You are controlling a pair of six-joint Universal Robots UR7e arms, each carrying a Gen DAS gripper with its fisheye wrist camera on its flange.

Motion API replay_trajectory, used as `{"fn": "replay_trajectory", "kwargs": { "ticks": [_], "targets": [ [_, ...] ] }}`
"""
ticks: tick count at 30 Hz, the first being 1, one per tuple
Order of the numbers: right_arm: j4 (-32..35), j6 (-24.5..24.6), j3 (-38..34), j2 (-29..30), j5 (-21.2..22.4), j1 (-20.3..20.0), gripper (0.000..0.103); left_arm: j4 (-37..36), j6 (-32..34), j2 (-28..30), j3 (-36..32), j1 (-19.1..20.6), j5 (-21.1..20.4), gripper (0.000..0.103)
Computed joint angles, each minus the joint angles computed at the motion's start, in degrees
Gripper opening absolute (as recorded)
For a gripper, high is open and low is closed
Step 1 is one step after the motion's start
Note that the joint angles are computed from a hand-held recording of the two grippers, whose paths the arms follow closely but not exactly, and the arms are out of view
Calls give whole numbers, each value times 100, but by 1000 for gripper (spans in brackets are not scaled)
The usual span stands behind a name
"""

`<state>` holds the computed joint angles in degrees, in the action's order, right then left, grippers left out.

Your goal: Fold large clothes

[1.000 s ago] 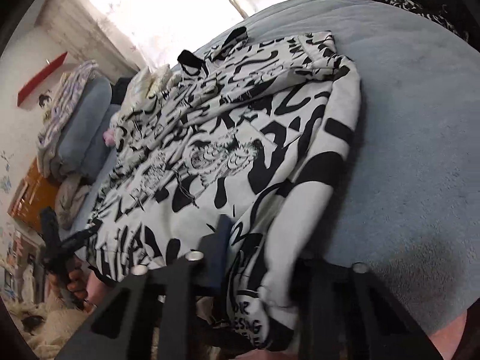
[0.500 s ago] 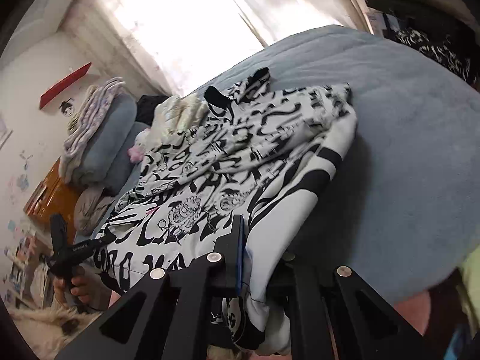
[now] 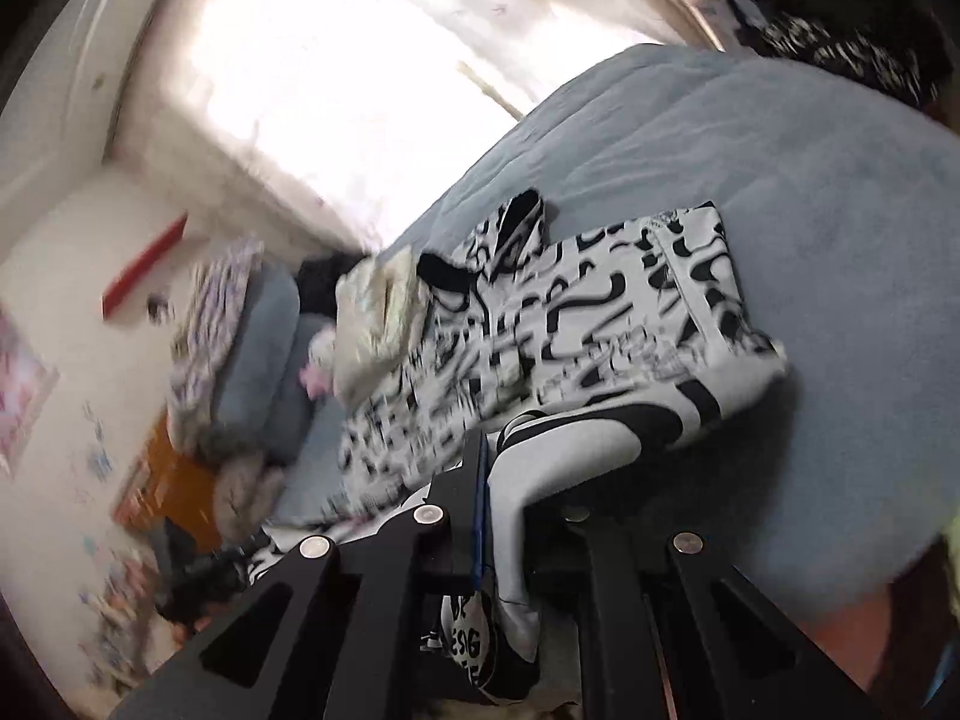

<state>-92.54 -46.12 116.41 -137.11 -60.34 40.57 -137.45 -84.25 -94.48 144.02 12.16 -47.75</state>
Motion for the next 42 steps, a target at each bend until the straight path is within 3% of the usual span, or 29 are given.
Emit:
{"fn": "replay_trajectory", "kwargs": {
  "ticks": [3,8,9,11,13,15,16,19,23,26,30,34,39,42],
  "targets": [
    [-1492,1531,65,869,-255,1064,8,-1517,1068,552,-183,775,7,13],
    [-3548,3244,-299,2626,-1301,2451,9,-3197,2580,1703,-1046,2268,-391,23],
    [-3787,3512,-420,2967,-1445,2593,15,-3328,2721,1942,-1280,2516,-390,25],
    [-4140,4120,-713,3634,-1507,2720,38,-3697,2990,2316,-1616,2938,-500,42],
    [-4567,4448,-861,4077,-1477,2761,70,-3999,3163,2574,-1907,3274,-621,50],
    [-5092,4736,-1035,4514,-1601,2845,80,-4254,3304,2833,-2206,3534,-524,57],
    [-5247,4770,-1127,4688,-1642,2883,80,-4286,3377,2933,-2329,3644,-501,60],
    [-5317,4547,-1515,5181,-2054,3053,80,-3992,3543,3149,-2694,3869,-405,60],
    [-5286,3523,-1844,5626,-3048,3247,80,-2935,4211,3337,-3149,4065,-235,60],
    [-4973,2952,-2139,5960,-3418,3263,80,-2446,4895,3437,-3298,4136,-134,60],
    [-4553,2465,-2431,6333,-3571,3193,80,-2176,5643,3601,-3500,4364,-298,60],
    [-4198,2220,-2752,6682,-3602,3166,80,-1833,5862,3715,-3686,4489,-418,60],
    [-4289,1740,-2647,6812,-3590,3157,82,-1778,6501,3929,-3948,4571,-832,60],
    [-4488,1373,-2564,6895,-3885,3305,82,-1418,6637,4146,-4226,4553,-704,60]
  ]
}}
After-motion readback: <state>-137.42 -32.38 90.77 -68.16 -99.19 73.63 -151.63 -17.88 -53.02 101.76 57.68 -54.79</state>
